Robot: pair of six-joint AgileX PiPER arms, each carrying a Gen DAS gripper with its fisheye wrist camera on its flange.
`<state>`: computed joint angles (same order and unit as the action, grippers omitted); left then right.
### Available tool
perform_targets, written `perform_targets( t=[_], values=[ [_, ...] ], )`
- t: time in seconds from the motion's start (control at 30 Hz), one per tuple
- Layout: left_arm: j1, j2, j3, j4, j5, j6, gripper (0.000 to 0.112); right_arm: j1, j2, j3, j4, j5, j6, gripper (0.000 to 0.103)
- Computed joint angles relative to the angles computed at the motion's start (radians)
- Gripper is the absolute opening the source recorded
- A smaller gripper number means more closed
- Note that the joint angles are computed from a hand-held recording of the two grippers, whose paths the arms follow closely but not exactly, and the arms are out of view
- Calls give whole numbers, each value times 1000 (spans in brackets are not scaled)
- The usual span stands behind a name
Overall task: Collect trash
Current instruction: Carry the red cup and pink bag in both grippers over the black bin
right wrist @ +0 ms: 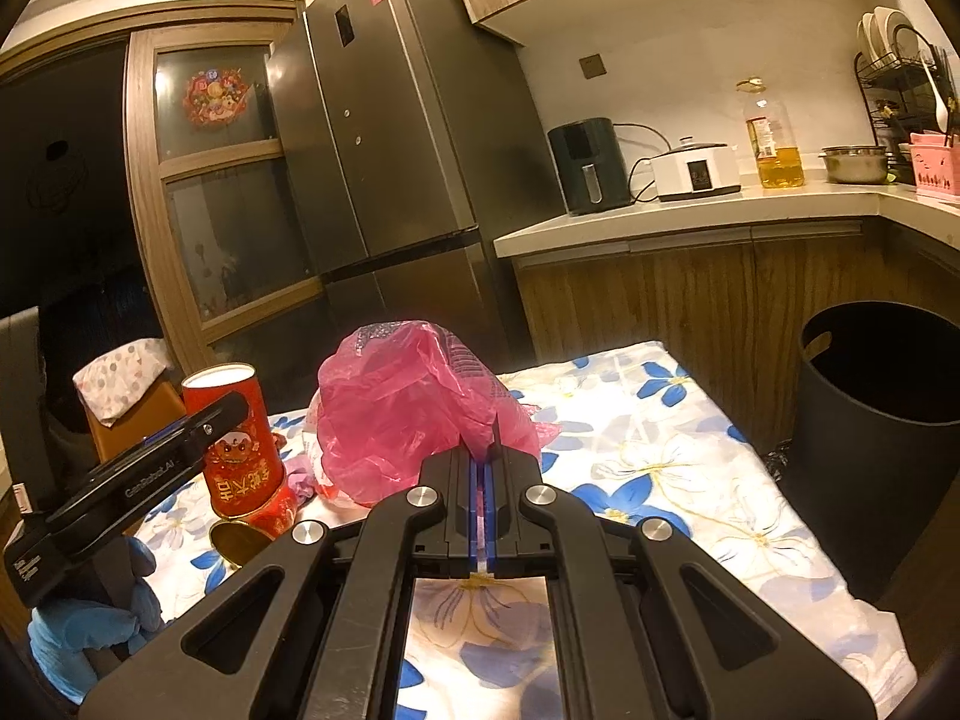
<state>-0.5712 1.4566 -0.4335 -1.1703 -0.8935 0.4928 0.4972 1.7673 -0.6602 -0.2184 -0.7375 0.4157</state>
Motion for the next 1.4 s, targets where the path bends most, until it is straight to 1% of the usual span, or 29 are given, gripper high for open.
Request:
perform_targets(
  t=[0.23,0.63,0.9,1.1,1.33,1.4],
  values=[
    [-85,52,-73,-14,-10,21,57,-69,-46,49,-20,-14,8,2],
    [-154,215,-296,30,44,56,57,-263,-103,103,-93,-35,49,2],
    [-184,370,-537,65,118,119,57,-424,-116,98,-131,-37,61,2],
    [-200,487,-735,78,178,178,57,-538,-105,56,-146,-25,78,2],
    [-208,643,-987,92,269,241,57,-620,-74,-3,-137,-16,70,2],
    [-208,676,-1036,103,288,249,57,-635,-57,-28,-138,-6,71,2]
  ],
)
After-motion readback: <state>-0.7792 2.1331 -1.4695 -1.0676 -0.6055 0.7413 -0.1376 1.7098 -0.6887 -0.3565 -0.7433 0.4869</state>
